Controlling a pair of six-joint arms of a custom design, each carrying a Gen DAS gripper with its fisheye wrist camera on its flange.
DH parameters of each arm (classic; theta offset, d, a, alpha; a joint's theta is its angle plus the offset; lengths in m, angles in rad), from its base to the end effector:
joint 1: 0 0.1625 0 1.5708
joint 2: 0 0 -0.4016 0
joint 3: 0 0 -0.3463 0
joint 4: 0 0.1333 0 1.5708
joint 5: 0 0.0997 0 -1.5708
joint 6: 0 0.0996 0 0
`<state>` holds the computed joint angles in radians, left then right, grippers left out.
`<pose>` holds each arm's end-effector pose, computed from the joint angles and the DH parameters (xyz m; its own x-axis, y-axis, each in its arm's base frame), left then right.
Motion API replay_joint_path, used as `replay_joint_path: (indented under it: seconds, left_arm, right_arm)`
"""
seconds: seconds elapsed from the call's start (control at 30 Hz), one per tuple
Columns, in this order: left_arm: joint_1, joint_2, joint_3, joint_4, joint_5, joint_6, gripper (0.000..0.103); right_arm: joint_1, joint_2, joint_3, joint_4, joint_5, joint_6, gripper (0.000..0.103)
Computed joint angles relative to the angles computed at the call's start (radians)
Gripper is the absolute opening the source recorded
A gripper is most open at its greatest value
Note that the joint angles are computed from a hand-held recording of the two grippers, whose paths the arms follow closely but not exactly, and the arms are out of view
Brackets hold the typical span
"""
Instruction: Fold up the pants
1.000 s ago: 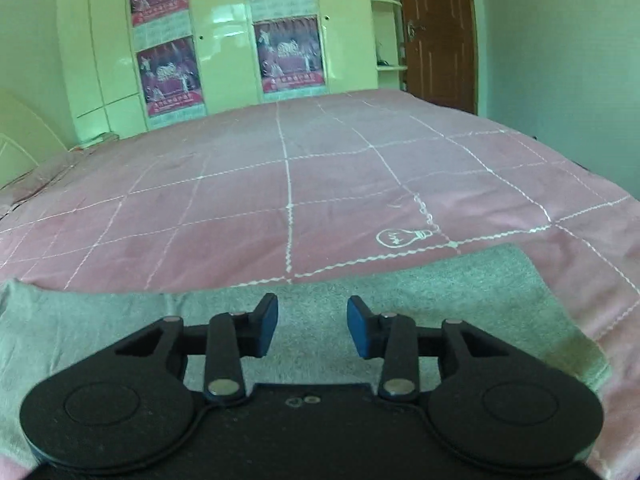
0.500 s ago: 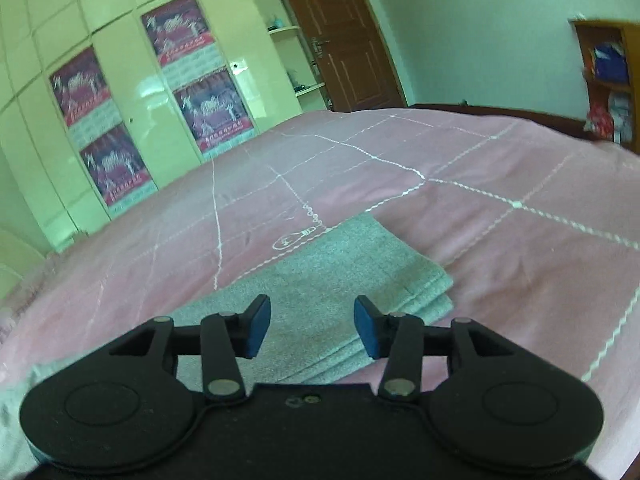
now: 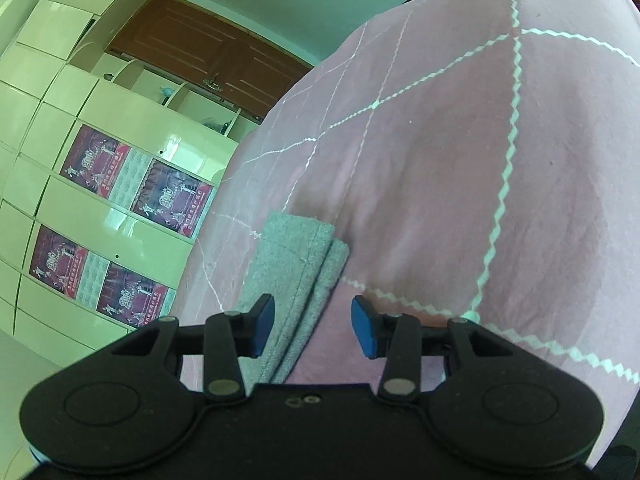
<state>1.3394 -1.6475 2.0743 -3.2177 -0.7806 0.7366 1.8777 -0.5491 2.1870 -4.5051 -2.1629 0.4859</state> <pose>0.1104 -0.4211 0.4891 -0.5678 -0.1369 -0.8117 0.6213 0.5756 -0.5317 0.2028 -0.3825 0.1002 -0.8812 0.3518 -0.3158 0.3728 0.1063 -0.9218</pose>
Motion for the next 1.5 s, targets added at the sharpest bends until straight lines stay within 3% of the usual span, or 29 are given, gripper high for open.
replay_joint_path:
  seconds: [0.37, 0.43, 0.5, 0.6, 0.8, 0.83, 0.87, 0.97, 1.07, 1.13, 1.2, 1.27, 1.33, 1.43, 1.5]
  left_arm:
    - [-0.006, 0.002, 0.005, -0.015, 0.008, 0.004, 0.103]
    - [-0.006, 0.002, 0.006, -0.015, 0.009, 0.004, 0.103]
    - [-0.007, 0.002, 0.005, -0.013, 0.01, 0.003, 0.103]
    - [-0.005, 0.002, 0.006, -0.018, 0.006, 0.005, 0.103]
    - [-0.001, 0.003, 0.014, -0.037, -0.004, 0.012, 0.103]
    - [-0.001, 0.003, 0.015, -0.037, -0.003, 0.012, 0.103]
    - [-0.001, 0.002, 0.015, -0.037, -0.004, 0.012, 0.103]
    - [0.0, 0.002, 0.016, -0.038, -0.004, 0.012, 0.103]
    - [0.002, 0.004, 0.022, -0.055, -0.009, 0.018, 0.103]
    - [0.002, 0.005, 0.021, -0.055, -0.011, 0.018, 0.103]
    - [0.001, 0.003, 0.021, -0.049, -0.009, 0.015, 0.103]
    - [-0.001, 0.0, 0.018, -0.036, -0.006, 0.01, 0.103]
    - [-0.001, 0.001, 0.02, -0.046, -0.007, 0.015, 0.103]
    - [-0.001, 0.004, 0.025, -0.064, -0.008, 0.022, 0.103]
    - [-0.003, 0.002, 0.025, -0.057, -0.006, 0.019, 0.103]
  right_arm:
    - [-0.049, -0.012, -0.052, 0.073, 0.048, 0.072, 0.033]
    - [-0.034, -0.025, -0.075, 0.131, -0.002, 0.074, 0.028]
    - [-0.001, -0.036, -0.102, 0.192, -0.1, 0.052, 0.024]
    - [0.035, -0.006, -0.139, 0.117, -0.166, -0.011, 0.024]
    - [-0.027, -0.036, -0.104, 0.202, -0.041, 0.058, 0.022]
    - [-0.03, -0.037, -0.112, 0.213, -0.044, 0.061, 0.007]
    - [-0.026, -0.042, -0.122, 0.232, -0.047, 0.046, 0.001]
    - [0.009, -0.027, -0.14, 0.137, -0.023, -0.084, 0.0]
    - [0.041, -0.018, -0.133, 0.111, -0.06, -0.103, 0.0]
    - [0.021, -0.033, -0.108, 0.179, -0.081, -0.054, 0.006]
    - [-0.011, -0.052, -0.07, 0.207, -0.04, 0.026, 0.011]
    - [0.001, -0.035, -0.066, 0.129, -0.042, -0.003, 0.025]
    - [0.016, -0.034, -0.061, 0.132, -0.067, -0.004, 0.037]
    - [-0.016, -0.04, -0.043, 0.169, -0.004, 0.056, 0.04]
    - [-0.026, -0.04, -0.066, 0.211, 0.002, 0.046, 0.039]
